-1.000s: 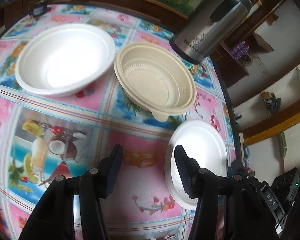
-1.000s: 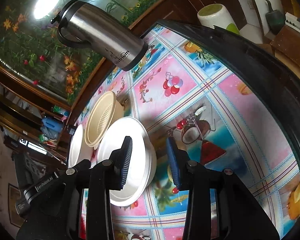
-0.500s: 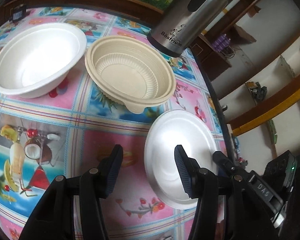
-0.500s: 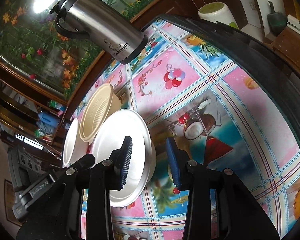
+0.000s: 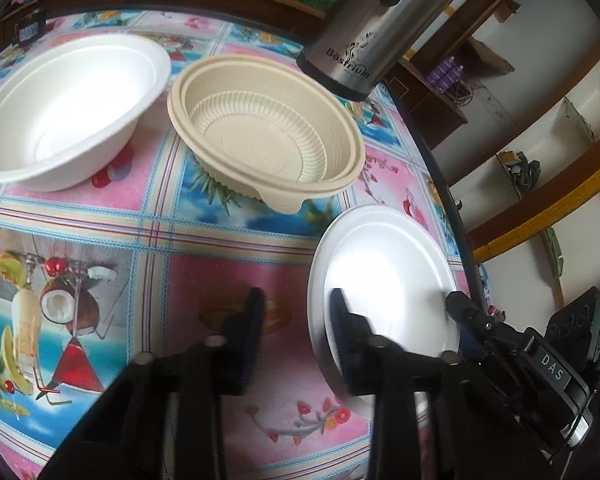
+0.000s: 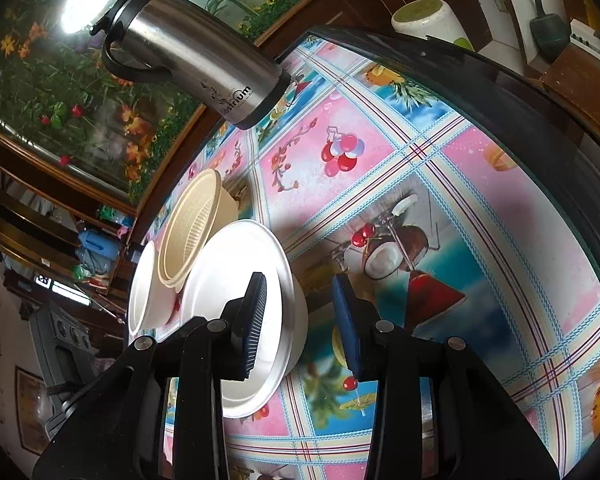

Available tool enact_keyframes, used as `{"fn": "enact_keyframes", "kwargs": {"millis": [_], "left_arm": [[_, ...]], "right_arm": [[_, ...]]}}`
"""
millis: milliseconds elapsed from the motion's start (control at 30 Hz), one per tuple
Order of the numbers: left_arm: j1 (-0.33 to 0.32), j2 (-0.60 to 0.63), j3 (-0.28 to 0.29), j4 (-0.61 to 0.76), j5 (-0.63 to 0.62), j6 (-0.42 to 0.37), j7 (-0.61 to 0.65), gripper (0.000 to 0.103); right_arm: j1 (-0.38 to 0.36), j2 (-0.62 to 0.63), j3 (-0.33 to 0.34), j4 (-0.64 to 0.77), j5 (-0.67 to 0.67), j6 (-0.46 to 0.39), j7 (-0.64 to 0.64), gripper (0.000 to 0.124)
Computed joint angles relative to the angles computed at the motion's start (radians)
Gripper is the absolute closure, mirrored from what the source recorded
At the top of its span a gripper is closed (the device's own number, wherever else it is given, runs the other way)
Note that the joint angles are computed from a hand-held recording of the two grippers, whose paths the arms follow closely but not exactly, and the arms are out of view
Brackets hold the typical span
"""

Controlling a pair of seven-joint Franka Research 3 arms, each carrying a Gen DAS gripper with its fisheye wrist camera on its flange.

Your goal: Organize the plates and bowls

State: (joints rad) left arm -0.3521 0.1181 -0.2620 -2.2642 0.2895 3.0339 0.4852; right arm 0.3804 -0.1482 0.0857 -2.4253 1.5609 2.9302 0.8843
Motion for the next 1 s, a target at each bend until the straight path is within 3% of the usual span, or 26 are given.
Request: {"fn": "enact_keyframes", "kwargs": {"millis": [233,400,500,733,900,1000], "left_arm": [[0.017,-0.004,-0.024,-0.017,-0.059,0.035,0.047,0.087],[0.027,-0.01,-0.045,-0.021,-0.122,0.039,0.106,0.087],[0.049,-0.011,-0.077,-0.025,-0.201,0.041,0.174,0.091],[0.041,-0.014,-0.075,-0.031,-0.255,0.048,0.206,0.091],[0.001,-0.018,-0.028,-0.028,-0.164,0.046,0.14,0.096],[-0.06,-0.021,0.057,-0.012,0.062,0.012,-0.045,0.096]], "right_arm": [[0.009,0.005,0.012,0.004,-0.016,0.036,-0.01,0.106],[0.019,0.009,0.012,0.003,-0.047,0.05,0.006,0.112],[0.018,0.013,0.004,0.002,-0.064,0.016,0.019,0.116],[-0.006,0.004,-0.022,-0.003,0.048,-0.109,-0.047,0.118],[-0.012,0.0,-0.002,-0.004,0.062,-0.091,-0.05,0.119],[0.008,-0.003,0.027,-0.001,0.058,0.003,-0.075,0.119]]}}
